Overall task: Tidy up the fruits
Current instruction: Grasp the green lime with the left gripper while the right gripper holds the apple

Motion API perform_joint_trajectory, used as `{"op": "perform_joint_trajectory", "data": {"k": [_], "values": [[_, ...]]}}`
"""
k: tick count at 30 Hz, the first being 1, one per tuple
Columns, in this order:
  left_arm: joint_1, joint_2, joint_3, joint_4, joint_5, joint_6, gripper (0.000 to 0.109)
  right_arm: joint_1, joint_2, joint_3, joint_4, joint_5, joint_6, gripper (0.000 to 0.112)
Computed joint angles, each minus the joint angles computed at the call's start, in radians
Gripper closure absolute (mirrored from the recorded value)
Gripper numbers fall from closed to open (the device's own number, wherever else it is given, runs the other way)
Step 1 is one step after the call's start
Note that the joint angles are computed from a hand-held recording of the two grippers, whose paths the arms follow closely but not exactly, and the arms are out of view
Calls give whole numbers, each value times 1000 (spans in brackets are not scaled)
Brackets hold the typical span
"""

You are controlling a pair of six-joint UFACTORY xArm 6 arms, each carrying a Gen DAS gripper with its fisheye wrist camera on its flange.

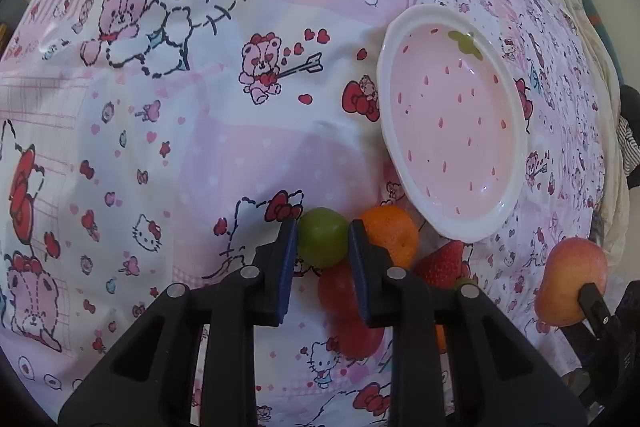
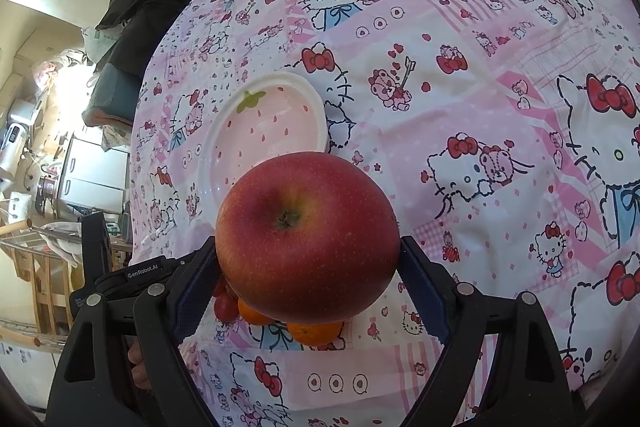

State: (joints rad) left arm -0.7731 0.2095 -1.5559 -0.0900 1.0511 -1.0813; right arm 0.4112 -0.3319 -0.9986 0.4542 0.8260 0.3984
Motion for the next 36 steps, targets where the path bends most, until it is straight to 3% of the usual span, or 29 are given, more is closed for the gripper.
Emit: {"op": "perform_joint_trajectory", "data": {"k": [7, 10, 12, 14, 17, 27, 33, 36], "values": [[1, -37, 1, 52, 21, -5, 87, 1, -1, 1, 2, 0, 1, 24], [7, -27, -32, 102, 87, -29, 87, 2, -1, 2, 2, 0, 1, 24], [23, -26, -23, 70, 89, -13, 86, 3, -1, 3, -2, 2, 3, 24], [27, -6, -42, 52, 114, 7, 74, 4, 0, 4, -5, 3, 5, 24], [13, 22, -84, 78, 141, 21, 66, 5, -1, 5, -12, 5, 11, 24], [-15, 140, -231, 132, 209, 82, 65, 3, -1, 4, -10, 9, 15, 24], [-14, 137, -211, 128, 172, 70, 67, 0, -1, 2, -7, 8, 14, 24], [-6, 78, -105, 71, 72, 53, 77, 1, 1, 0, -16, 13, 18, 24]]}}
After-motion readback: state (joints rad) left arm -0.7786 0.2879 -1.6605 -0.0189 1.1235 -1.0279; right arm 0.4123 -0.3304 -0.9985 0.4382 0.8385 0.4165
